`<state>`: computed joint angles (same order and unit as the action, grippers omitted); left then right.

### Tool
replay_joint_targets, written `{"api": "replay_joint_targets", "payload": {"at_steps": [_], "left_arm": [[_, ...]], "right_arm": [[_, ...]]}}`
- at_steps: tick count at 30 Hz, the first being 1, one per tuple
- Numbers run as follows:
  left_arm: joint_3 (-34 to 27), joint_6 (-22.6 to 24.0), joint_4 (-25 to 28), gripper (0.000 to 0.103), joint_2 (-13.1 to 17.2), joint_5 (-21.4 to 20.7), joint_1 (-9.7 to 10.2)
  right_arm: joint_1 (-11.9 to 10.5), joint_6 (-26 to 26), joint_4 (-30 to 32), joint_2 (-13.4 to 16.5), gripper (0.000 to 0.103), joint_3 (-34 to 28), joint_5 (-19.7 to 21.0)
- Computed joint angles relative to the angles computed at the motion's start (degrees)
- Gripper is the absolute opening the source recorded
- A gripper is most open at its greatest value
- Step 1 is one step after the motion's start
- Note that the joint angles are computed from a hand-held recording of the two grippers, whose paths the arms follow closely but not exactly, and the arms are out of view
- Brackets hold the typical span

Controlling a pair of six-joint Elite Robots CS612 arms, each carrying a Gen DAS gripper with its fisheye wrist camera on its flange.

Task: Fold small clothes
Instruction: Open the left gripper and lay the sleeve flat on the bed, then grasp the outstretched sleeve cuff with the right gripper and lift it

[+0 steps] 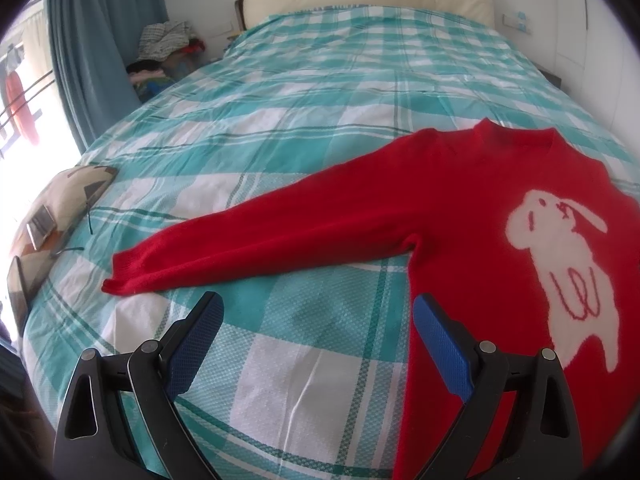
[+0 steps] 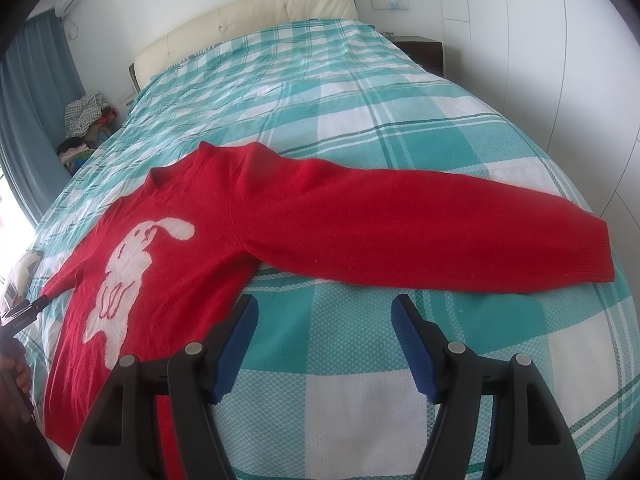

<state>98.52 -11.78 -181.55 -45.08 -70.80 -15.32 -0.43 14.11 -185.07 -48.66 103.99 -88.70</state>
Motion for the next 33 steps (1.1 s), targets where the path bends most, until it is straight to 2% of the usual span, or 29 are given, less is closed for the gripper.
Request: {"api": "replay_joint_targets", "payload": {"at_steps": [16, 21, 23, 25, 27, 31, 33], "left_arm": [[-0.2, 0.1, 1.1, 0.097, -0.1, -0.5, 0.19], [-0.1, 0.4, 0.9, 0.097, -0.1, -0.6, 0.22], [-0.1, -0.1, 1.1, 0.097, -0.2, -0.9, 0.39], [-0.2, -1.2, 1.6, 0.097, -0.3, -1.8, 0.74], [-0.6, -2.7, 2.1, 0.097, -0.4, -3.2, 1.15], [-0.5, -4.8, 2.0, 0.097, -0.7, -5.5, 1.86], [-0.4, -5.3, 1.9, 0.097, -0.8, -6.1, 2.01]], "right_arm": [[0.0, 0.2, 0.0, 0.2, 0.069, 0.0, 0.3], [-1.1, 3.1, -0.8, 0.0, 0.069, 0.4, 3.4], [-2.7, 6.9, -4.2, -0.3, 0.069, 1.4, 6.1], [-4.7, 13.3, -10.0, -0.6, 0.069, 3.1, 6.9], [-6.9, 20.6, -14.8, -0.9, 0.069, 4.8, 5.6], [-10.6, 32.7, -18.5, -1.4, 0.069, 8.0, 2.7], [-12.1, 37.5, -19.9, -1.2, 0.069, 9.4, 3.5]]}}
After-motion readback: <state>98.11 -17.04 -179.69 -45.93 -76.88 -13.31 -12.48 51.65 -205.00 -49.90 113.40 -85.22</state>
